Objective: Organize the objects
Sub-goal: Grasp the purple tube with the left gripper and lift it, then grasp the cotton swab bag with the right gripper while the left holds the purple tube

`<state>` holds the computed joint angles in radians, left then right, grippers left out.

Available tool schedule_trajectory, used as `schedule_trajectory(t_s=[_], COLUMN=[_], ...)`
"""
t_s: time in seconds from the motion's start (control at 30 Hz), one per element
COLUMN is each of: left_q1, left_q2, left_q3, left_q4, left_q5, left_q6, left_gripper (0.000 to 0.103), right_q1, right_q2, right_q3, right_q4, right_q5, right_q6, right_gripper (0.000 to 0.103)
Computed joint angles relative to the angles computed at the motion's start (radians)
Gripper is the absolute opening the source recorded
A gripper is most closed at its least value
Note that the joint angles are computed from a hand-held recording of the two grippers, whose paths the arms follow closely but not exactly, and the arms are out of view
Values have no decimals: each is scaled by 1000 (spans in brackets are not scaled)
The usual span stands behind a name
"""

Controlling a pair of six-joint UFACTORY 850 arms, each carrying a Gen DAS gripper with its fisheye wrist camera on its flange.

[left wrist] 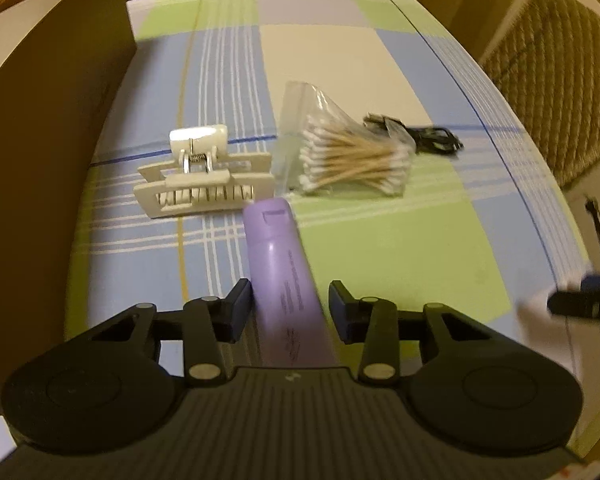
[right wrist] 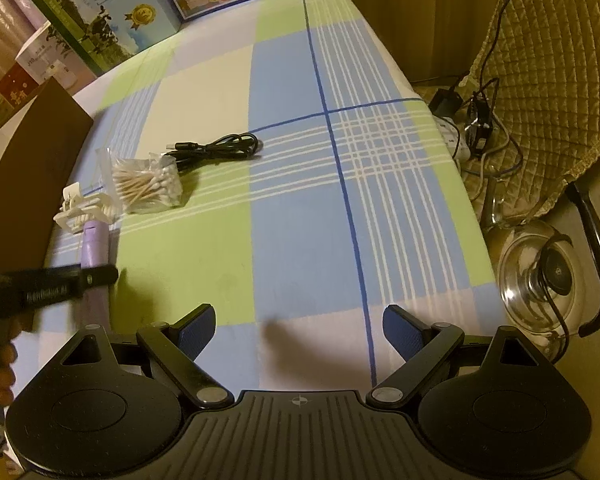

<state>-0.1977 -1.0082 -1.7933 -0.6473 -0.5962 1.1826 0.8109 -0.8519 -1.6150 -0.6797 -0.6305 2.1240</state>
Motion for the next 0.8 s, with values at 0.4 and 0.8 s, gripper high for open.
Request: schedule_trajectory(t_s=[0.4, 0.8], left_q1=[-5, 59], left_q2=[27, 55], left_q3=[50, 85], left_q4=[21, 77], left_q5=[110, 157], left_q6=[-104, -265], left_gripper=[29, 29], right_q1=[3, -97], right_q2=[-23, -162], right_q3=[0, -193], right_q4=[-292, -621], right_q5=[32, 197], right_q6=[73, -122], right_gripper=[88, 68])
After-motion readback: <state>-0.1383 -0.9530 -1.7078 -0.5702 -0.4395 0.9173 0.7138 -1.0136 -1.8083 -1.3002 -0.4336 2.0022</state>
